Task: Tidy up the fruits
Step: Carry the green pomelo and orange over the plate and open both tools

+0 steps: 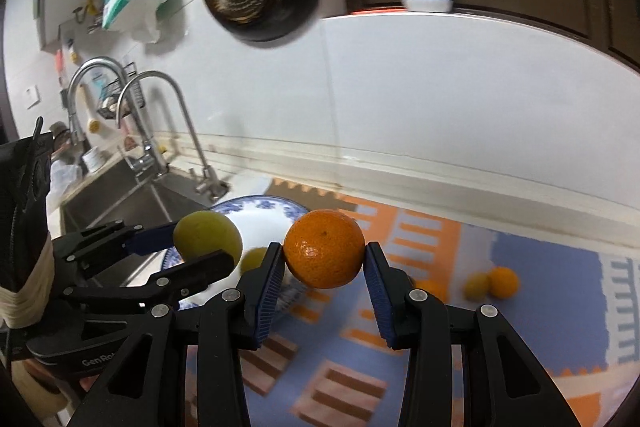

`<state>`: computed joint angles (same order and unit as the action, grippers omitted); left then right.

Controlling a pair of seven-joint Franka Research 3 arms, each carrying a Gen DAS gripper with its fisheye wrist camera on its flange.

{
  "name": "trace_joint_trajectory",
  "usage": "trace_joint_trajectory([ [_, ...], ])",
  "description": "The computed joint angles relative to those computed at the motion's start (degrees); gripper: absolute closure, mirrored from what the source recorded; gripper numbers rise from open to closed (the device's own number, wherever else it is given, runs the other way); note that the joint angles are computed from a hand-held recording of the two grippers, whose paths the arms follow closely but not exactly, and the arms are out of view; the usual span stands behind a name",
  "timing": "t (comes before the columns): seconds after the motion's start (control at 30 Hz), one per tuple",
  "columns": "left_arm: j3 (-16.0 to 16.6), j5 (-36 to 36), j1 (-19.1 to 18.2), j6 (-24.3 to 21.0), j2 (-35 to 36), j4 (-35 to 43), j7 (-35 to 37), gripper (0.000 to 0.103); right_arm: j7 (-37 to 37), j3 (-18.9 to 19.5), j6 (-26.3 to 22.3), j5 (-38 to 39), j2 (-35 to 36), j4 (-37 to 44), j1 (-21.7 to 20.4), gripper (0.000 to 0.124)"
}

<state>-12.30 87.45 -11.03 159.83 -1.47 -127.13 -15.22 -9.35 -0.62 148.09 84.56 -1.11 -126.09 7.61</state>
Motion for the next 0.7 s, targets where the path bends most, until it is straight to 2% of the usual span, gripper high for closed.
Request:
trace_joint_trajectory([
  [0.23, 1.0, -3.1, 1.7, -1.5, -1.1, -2.2, 3.8, 0.055, 3.8, 2.0, -0.5, -4.4, 3.8, 4.0, 1.8, 0.082],
  [0.43, 2.8, -6.8, 4.1, 1.1, 1.2, -1.0, 9.5, 0.055, 11.4, 3.9, 0.3, -12.1, 9.3, 9.2, 2.9, 0.082],
  [0.53, 3.6, -10.5, 5.0, 2.5, 3.0, 0.2, 14.9, 0.055, 16.5, 4.8, 0.2, -17.3, 12.4, 12.2, 2.9, 0.082],
  [0.7, 4.9, -20.8, 6.0, 5.0, 6.5, 2.1, 26.5, 0.055, 26.6, 5.9, -1.5, -27.1, 17.8, 18.0, 2.7, 0.082],
])
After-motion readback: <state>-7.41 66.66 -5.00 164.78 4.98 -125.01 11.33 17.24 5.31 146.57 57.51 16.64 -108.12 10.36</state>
